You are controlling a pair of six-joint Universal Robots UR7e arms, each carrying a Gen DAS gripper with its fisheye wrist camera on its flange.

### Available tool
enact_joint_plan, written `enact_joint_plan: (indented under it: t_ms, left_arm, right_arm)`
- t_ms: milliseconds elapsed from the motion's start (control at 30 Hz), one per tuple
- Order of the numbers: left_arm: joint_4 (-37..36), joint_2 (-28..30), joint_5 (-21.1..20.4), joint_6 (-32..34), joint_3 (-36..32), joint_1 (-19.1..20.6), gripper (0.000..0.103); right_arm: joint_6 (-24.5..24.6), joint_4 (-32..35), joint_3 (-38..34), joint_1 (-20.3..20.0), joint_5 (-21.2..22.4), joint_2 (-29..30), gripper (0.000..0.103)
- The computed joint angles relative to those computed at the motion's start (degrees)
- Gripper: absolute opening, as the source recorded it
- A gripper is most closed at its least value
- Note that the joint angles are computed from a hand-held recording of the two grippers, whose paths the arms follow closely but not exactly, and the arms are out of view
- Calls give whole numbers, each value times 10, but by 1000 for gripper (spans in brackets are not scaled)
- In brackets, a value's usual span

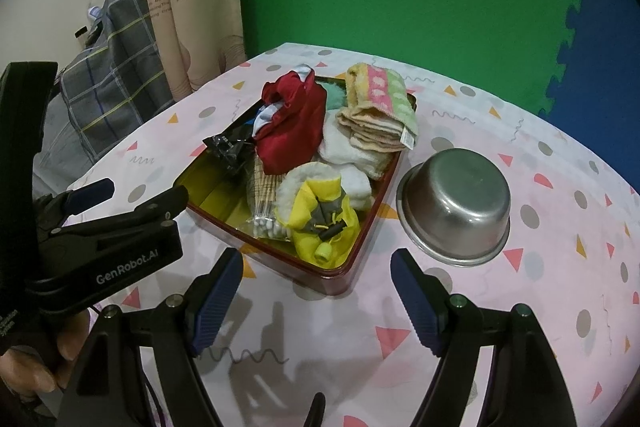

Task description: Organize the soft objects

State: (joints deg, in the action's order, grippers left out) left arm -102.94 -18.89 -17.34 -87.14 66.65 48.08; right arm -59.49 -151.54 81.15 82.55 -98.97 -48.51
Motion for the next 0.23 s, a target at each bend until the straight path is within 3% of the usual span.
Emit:
enact_joint_plan:
  t_ms: [233]
  left_arm:
    - [22,7,4,-11,-13,0,84]
  right_arm:
    - [-2,-4,3,-1,1,0,78]
